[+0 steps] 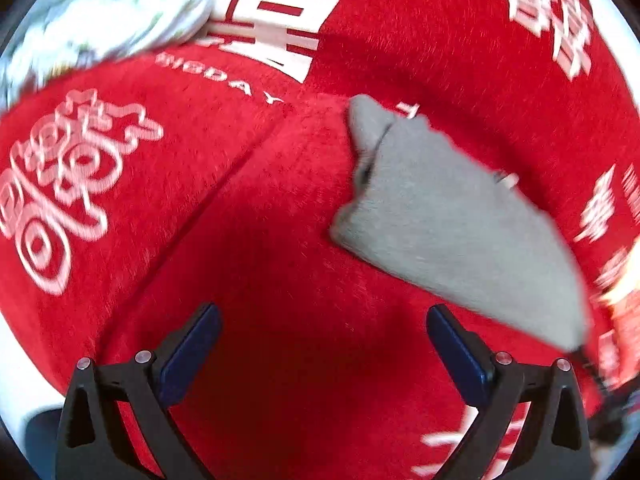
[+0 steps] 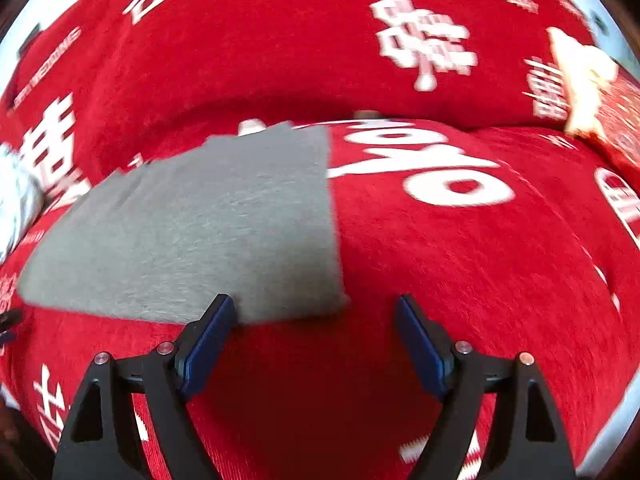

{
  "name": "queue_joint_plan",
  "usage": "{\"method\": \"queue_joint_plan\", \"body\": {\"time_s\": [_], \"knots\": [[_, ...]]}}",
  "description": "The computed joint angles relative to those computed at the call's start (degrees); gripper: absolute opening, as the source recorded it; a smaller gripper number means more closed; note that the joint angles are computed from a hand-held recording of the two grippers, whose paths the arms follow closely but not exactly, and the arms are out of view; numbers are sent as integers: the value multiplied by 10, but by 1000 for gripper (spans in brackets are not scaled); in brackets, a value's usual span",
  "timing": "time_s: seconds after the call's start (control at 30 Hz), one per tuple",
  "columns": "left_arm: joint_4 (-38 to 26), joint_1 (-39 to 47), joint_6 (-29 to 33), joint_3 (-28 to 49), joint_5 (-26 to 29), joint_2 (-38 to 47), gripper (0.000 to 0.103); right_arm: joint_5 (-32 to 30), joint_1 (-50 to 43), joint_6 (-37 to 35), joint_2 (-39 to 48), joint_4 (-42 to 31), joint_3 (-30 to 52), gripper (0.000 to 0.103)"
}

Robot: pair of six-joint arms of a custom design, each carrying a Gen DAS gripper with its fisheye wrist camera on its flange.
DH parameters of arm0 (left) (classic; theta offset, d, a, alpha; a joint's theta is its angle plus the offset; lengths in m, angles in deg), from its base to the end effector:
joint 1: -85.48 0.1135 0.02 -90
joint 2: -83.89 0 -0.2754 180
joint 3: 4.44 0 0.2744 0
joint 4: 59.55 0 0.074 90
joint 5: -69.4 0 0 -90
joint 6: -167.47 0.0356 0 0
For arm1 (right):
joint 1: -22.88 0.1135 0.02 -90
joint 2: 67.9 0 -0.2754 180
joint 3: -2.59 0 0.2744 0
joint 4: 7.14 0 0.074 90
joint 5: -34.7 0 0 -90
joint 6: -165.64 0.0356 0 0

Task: Fold small clothes
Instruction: 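Grasp an edge of the folded sweater with the left gripper and lift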

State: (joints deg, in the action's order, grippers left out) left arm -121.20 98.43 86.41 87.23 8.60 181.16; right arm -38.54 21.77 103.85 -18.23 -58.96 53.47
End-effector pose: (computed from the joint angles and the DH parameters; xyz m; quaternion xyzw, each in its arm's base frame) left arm 0.3631 0.0657 0.2630 0.0165 0.9499 -0.2064 0.2343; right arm 0.1845 -0.0138 0.2457 0.2832 0.8887 -0.0553 0.3563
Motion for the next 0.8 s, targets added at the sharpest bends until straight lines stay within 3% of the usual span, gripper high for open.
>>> {"method": "queue_joint_plan", "body": {"time_s": [0.03,0.13,0.3,0.37,0.53,0.63,0.8], "knots": [[-17,4,-3,2,32,3,103,3,13,6,-5,2,-2,85],[-10,-13,-11,-7,47,-3,103,21,66,19,13,19,6,85],[48,-48,-92,24,85,39,103,55,142,28,71,36,34,85],[67,-55,-117,48,98,68,87,58,156,32,93,36,48,85],[68,-44,-155,123,136,150,26,58,163,1,149,40,100,85],[85,-26,-169,127,189,175,21,36,156,-17,214,44,164,85],[89,-20,-161,115,215,171,15,-47,148,-25,370,41,324,85]]}}
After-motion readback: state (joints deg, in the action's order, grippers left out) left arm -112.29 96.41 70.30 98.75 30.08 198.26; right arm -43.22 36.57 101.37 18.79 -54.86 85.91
